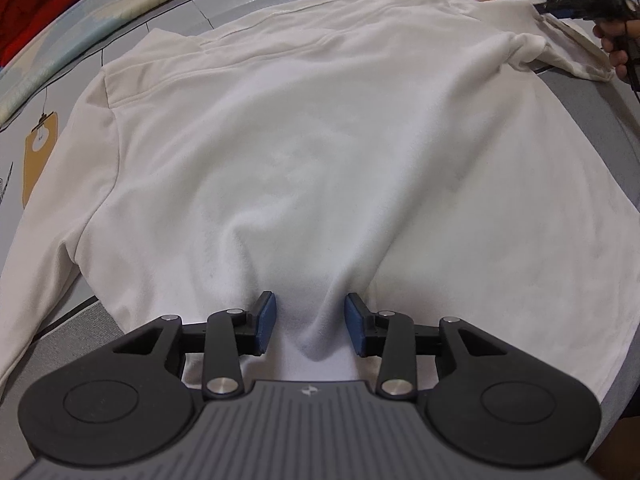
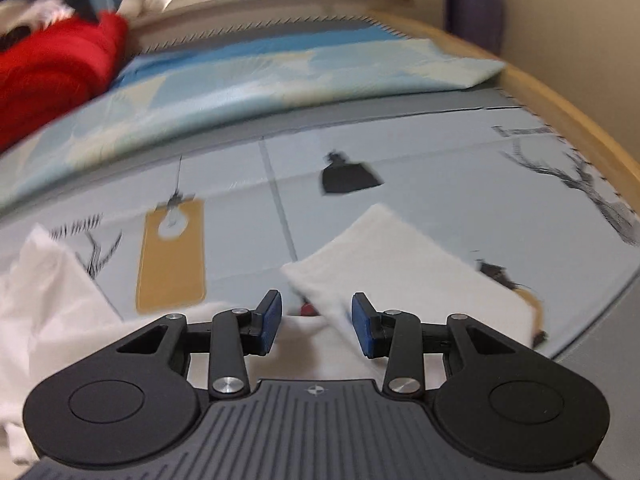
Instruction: Fold small clothes
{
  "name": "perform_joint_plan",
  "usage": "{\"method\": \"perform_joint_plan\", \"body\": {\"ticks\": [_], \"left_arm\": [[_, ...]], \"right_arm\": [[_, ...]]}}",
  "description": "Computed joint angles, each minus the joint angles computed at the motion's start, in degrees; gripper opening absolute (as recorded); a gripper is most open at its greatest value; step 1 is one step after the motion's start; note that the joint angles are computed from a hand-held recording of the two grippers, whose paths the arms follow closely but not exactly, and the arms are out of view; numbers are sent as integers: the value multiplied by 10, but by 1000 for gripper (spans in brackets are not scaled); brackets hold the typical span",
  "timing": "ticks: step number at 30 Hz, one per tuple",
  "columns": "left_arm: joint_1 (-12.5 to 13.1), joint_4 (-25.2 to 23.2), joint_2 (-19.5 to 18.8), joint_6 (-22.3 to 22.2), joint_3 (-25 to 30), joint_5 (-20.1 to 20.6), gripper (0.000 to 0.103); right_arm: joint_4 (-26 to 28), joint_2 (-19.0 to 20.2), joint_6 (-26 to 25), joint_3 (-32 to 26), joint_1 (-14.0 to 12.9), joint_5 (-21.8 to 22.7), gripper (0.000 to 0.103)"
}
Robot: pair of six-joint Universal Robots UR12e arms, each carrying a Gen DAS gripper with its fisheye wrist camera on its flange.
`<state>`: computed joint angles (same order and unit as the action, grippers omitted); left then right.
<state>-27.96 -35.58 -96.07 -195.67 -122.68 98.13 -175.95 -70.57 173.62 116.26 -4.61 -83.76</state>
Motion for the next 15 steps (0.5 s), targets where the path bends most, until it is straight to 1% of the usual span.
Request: {"method": "perform_joint_plan", "body": {"ticks": [2, 3, 4, 5, 6, 8, 10, 11, 12, 13, 15], "left_arm": [[-2, 0, -1, 4, 1, 4, 43], [-2, -1, -1, 5, 2, 4, 43], [-3, 0, -1, 6, 1, 5, 43], [-2, 1, 0, 7, 0, 4, 43], [-1, 2, 1, 7, -1, 2, 43], [0, 4, 3, 6, -3, -1, 43], [-1, 5, 3, 6, -4, 0, 43], [-1, 5, 4, 6, -4, 1, 43], [-2, 5, 4, 6, -4, 2, 43], [-3, 4, 4, 6, -3, 3, 43], [-5, 4, 3, 7, -3, 7, 43]], "right_arm": [[6, 5, -16, -3, 20, -51, 40], [-1, 8, -24, -4, 23, -68, 32], [-16, 12, -19, -3, 25, -80, 22], [-32, 13, -4, -2, 25, -91, 5], [-51, 12, 20, 2, 21, -96, 5], [-119, 4, 102, 19, 2, -103, 5], [-203, -4, 209, 41, -25, -119, 5], [-224, -10, 262, 50, -39, -138, 5], [-231, -18, 316, 59, -52, -168, 5], [-234, -26, 363, 70, -65, -186, 5], [-227, -42, 452, 95, -99, -187, 5]]}}
